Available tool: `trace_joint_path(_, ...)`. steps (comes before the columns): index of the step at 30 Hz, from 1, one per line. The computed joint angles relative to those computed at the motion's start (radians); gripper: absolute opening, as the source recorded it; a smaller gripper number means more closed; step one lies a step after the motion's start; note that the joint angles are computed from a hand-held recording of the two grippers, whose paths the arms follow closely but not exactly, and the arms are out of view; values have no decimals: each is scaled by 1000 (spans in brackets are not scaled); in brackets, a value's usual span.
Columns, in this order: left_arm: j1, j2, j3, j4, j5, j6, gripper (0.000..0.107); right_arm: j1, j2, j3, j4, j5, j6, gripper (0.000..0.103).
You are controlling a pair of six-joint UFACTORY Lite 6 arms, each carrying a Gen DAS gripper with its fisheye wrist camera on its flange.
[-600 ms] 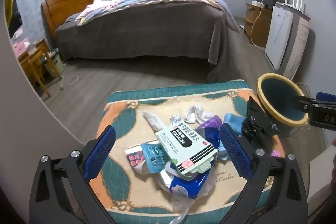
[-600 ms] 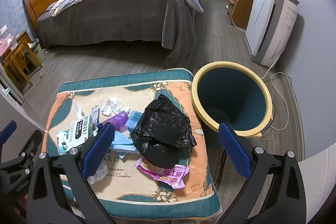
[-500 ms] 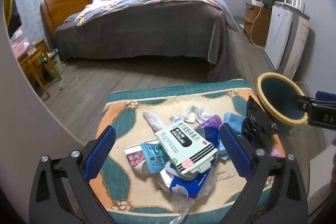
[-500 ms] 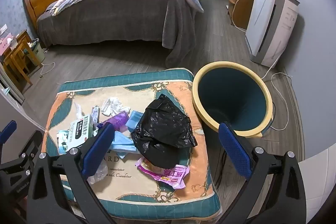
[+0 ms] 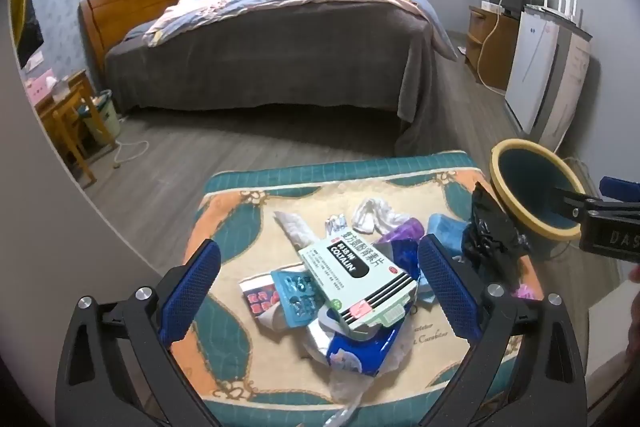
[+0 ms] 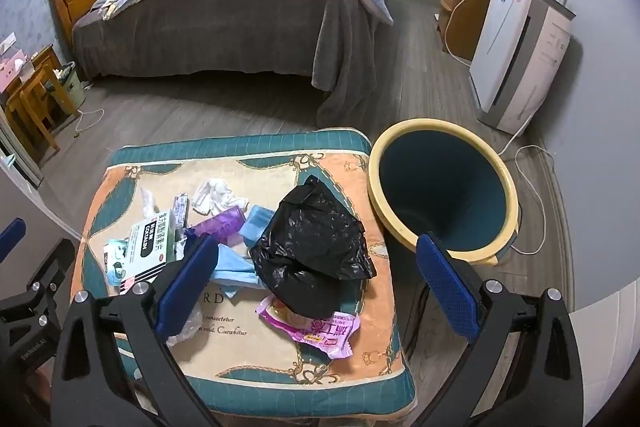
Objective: Collect trash
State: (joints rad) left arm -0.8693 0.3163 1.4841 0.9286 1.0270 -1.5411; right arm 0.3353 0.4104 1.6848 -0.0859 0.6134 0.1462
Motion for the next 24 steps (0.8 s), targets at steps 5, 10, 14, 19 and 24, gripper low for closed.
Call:
trace_joint_path(5, -2, -8, -14, 2, 0, -5, 98, 1, 4, 3, -5, 3, -2, 97)
trace_joint_path(10, -2, -13, -21, 2, -2, -7, 98, 4, 9, 5, -12, 4, 2, 97)
trace_joint_path(14, 0, -11, -17, 1, -3, -3, 98, 5, 7, -2, -17, 0, 9, 97)
trace_joint_path(19, 0, -9, -15, 0, -2, -2, 98, 5, 6, -5, -17, 0, 7, 97)
trace_joint_path(24, 2, -8, -12, -3, -1, 1, 98, 5, 8, -5, -22, 0, 10, 97)
